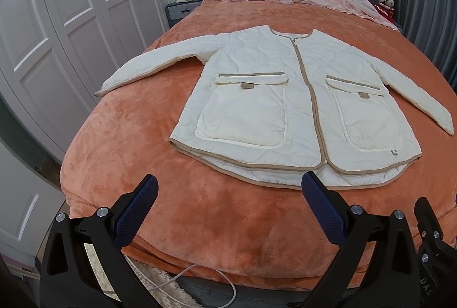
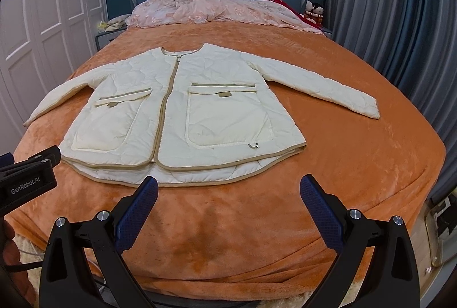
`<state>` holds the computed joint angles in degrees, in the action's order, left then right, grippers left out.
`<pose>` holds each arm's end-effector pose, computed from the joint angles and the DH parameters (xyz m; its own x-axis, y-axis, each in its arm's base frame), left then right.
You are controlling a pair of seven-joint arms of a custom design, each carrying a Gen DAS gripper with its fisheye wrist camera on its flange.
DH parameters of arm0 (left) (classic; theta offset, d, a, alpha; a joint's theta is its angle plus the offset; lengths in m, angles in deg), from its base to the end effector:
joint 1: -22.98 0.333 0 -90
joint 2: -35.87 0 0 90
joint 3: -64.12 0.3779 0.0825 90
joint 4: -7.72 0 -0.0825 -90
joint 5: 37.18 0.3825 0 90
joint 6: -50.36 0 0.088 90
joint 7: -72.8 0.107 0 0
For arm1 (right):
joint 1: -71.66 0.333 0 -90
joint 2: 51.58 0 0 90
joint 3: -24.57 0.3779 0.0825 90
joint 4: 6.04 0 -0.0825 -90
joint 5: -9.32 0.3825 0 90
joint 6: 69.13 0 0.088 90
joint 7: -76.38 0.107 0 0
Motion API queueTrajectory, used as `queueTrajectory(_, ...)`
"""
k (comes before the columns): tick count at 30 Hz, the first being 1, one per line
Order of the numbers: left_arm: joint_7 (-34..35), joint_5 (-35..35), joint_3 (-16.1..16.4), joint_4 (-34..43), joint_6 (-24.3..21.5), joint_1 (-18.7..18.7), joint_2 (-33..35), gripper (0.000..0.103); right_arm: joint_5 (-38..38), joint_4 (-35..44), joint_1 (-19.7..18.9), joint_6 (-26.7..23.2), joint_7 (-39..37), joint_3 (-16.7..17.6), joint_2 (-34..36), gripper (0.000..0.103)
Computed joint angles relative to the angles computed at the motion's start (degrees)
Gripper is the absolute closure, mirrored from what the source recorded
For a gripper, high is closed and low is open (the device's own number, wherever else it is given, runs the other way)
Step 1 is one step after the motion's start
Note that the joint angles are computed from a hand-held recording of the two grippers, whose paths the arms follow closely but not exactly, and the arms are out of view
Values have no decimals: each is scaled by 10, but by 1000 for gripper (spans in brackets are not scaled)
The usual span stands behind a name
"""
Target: Fold large clothes
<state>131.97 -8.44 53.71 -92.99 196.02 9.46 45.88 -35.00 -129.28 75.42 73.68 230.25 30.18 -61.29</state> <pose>0.6104 -0.2664 0.5958 -0.1529 -0.9820 -0.1106 -0.7459 0.1881 -0.6390 0.5216 0.0935 0.5901 -0.4399 -0.8970 0.0435 -0.6497 0.2845 -0.7049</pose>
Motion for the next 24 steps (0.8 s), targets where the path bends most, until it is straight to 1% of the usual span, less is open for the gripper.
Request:
queueTrajectory(9,14,-15,-1,-6,3,5,0,5,7,1,2,0,-6,-1,2,5)
queueTrajectory(24,15,-16,0,-7,3,4,0,5,3,1,3,3,0,-2,4,5)
